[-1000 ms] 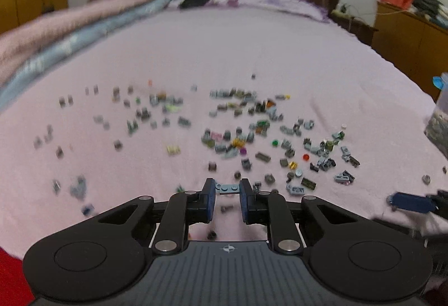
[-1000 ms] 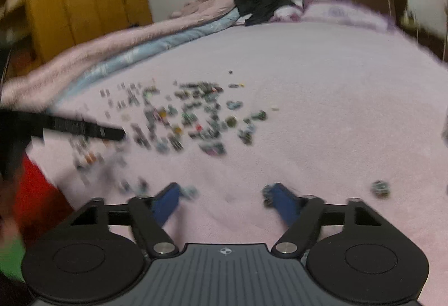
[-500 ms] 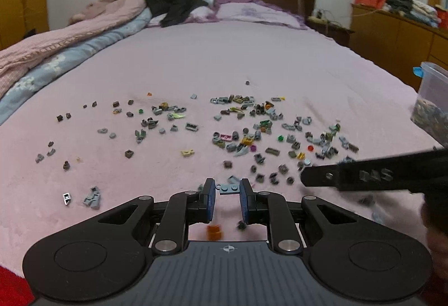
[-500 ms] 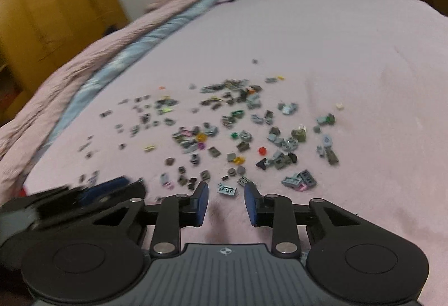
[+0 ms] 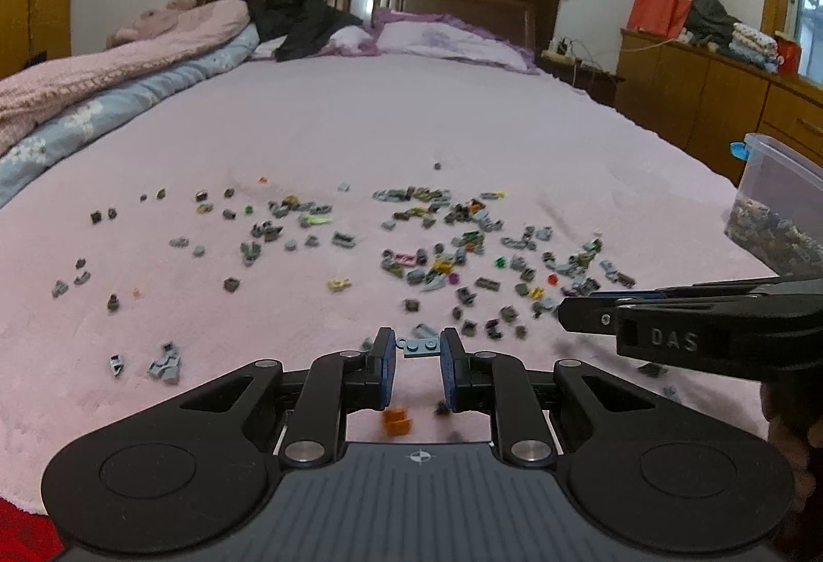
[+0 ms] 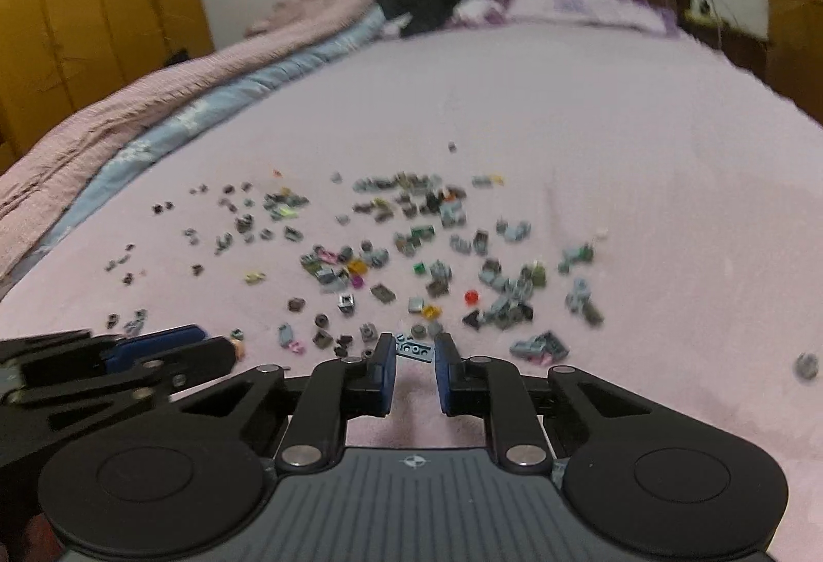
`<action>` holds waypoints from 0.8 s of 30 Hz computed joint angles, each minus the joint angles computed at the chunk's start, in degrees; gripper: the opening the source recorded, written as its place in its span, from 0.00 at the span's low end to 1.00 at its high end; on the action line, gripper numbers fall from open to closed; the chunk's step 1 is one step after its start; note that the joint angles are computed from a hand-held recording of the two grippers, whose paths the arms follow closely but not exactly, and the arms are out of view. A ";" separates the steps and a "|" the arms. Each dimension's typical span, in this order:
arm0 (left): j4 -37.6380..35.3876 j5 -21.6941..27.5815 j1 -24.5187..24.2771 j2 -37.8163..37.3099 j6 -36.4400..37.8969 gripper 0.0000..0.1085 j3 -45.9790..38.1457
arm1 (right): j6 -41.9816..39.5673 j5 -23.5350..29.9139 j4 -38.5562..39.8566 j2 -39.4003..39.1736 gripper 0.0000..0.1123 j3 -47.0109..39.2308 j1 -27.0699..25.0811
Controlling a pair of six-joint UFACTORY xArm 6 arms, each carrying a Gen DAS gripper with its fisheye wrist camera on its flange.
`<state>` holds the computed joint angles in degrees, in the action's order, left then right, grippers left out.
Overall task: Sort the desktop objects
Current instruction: 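Carry the grey plate in the left gripper while the right gripper holds a brick, toward the box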
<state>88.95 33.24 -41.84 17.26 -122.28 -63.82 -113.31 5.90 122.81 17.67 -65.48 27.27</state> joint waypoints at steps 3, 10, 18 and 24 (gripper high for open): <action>-1.88 1.52 -1.33 1.50 2.07 0.18 -2.81 | 0.50 2.97 -1.99 -2.95 0.15 3.25 -2.04; -4.23 3.49 -3.87 6.87 6.57 0.18 -12.10 | 3.57 8.47 -8.04 -9.30 0.15 9.28 -8.27; -5.64 -0.73 -3.78 14.93 15.61 0.18 -24.72 | -1.46 10.26 -3.40 -14.84 0.16 13.06 -15.34; -8.60 -3.45 -3.45 20.63 22.86 0.18 -33.39 | -3.28 11.41 0.15 -16.25 0.16 13.96 -19.88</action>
<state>80.35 29.80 -45.29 37.89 -99.42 -97.21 -116.59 17.31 122.96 1.42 -51.51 7.39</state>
